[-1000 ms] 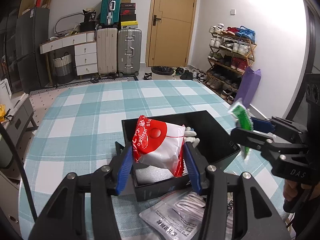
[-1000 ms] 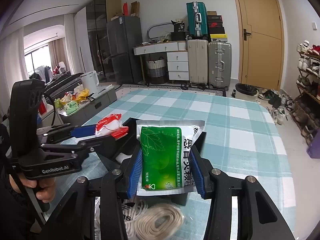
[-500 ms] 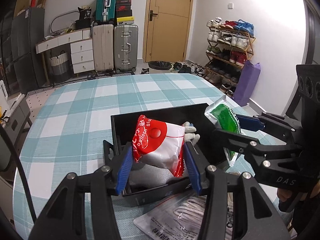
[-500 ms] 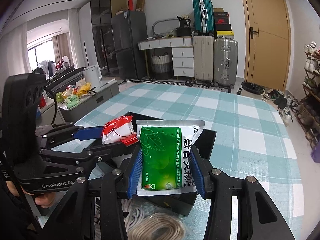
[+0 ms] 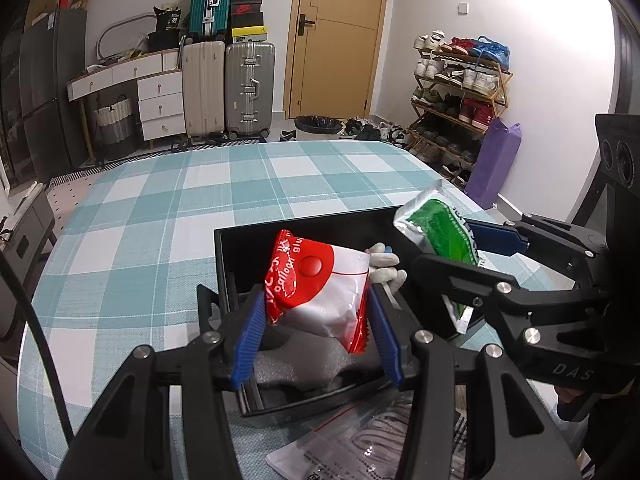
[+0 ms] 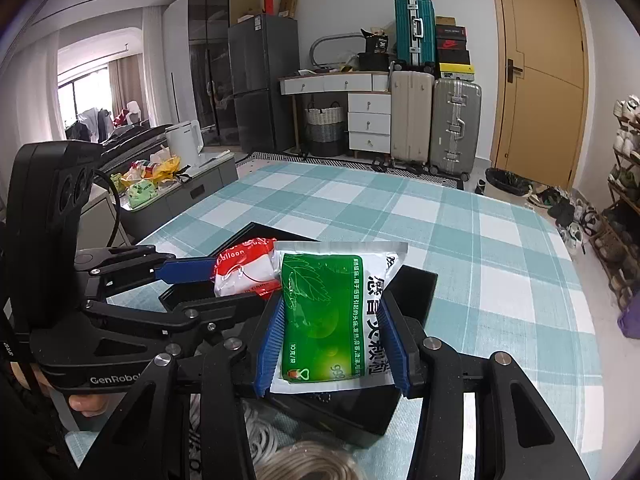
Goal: Organize soft objects
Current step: 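Drop both bags into the black box by opening both grippers, then move both grippers back toward the bagged items beside the box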
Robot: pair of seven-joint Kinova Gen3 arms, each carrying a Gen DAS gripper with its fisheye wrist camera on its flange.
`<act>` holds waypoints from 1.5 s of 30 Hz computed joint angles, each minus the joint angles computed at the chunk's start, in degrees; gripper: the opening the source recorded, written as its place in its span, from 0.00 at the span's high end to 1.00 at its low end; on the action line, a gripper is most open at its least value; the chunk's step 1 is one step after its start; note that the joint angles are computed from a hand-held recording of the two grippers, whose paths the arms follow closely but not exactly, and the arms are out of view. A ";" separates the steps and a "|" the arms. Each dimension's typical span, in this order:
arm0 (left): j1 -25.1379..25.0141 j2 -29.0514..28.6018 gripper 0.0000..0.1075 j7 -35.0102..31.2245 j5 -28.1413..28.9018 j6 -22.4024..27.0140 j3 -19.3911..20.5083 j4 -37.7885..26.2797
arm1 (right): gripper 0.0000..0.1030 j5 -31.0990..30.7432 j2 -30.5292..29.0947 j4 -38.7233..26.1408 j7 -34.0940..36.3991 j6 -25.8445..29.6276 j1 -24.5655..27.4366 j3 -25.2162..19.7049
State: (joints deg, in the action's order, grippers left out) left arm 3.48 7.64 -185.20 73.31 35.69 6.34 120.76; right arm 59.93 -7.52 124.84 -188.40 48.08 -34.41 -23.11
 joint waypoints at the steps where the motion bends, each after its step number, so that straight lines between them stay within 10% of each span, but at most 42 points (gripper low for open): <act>1: -0.13 0.03 0.54 0.08 -0.05 0.42 -0.06 -0.08 | 0.55 0.44 0.05 0.06 0.01 -0.33 0.04 0.08; 18: -0.20 0.54 0.47 1.16 -1.26 0.27 0.23 -0.97 | 0.49 0.23 0.33 0.78 1.02 -0.75 1.03 0.80; 32: -2.34 -2.74 0.04 0.29 2.06 3.99 -2.29 1.75 | 0.01 -4.12 -2.60 0.45 -1.10 10.15 -2.10 -4.56; 45: -4.55 -5.37 0.04 -3.90 3.12 3.17 -4.91 6.99 | 0.01 -10.86 -0.83 0.19 -5.79 18.85 -8.93 -8.79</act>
